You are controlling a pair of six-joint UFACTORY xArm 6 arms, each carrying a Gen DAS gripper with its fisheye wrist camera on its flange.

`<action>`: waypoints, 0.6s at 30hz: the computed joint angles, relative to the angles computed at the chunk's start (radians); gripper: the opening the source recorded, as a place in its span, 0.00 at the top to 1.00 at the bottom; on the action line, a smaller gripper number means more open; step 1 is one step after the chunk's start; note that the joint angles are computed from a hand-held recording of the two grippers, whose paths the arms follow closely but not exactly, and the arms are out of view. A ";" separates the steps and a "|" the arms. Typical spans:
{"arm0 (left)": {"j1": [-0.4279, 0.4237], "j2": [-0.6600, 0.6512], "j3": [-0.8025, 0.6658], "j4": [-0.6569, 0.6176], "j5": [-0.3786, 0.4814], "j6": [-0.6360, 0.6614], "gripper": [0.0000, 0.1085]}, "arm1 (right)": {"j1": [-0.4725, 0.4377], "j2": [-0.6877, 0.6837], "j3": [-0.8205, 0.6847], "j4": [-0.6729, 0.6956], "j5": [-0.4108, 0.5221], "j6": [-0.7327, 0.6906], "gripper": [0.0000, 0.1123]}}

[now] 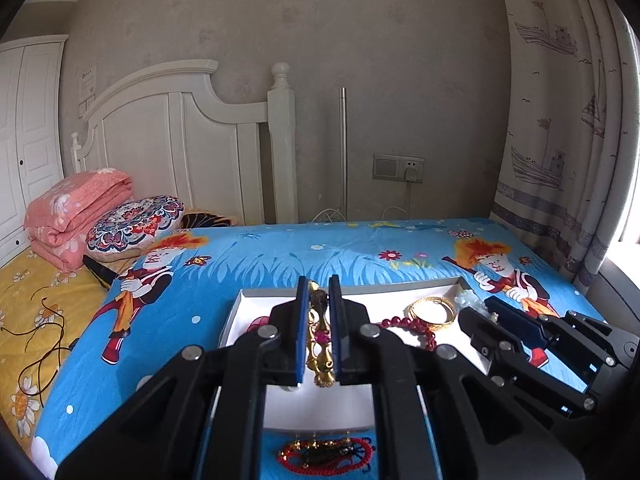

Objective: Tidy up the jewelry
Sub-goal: 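Carry the pendant and bamboo bracelet over the tray with both tools, then open both tools to drop the pendant and bracelet into the tray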

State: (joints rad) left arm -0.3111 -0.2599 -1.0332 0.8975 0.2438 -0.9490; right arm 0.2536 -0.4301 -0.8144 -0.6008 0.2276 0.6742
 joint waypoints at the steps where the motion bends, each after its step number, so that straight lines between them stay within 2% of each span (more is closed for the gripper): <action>1: 0.003 0.035 -0.032 -0.028 0.004 0.025 0.91 | -0.006 0.028 -0.022 0.019 -0.001 -0.015 0.82; 3: 0.008 0.107 -0.104 -0.054 0.021 0.047 0.91 | -0.011 0.084 -0.067 0.048 0.012 -0.037 0.82; 5: 0.012 0.170 -0.169 -0.132 0.038 0.111 0.91 | -0.015 0.128 -0.104 0.051 0.027 -0.033 0.82; 9: 0.016 0.242 -0.241 -0.160 0.066 0.141 0.91 | -0.023 0.192 -0.150 0.057 0.049 -0.042 0.82; 15: 0.019 0.263 -0.229 -0.184 0.087 0.166 0.90 | -0.018 0.245 -0.190 0.091 0.108 -0.079 0.79; 18: 0.025 0.255 -0.215 -0.175 0.089 0.148 0.82 | -0.020 0.239 -0.183 0.087 0.104 -0.078 0.74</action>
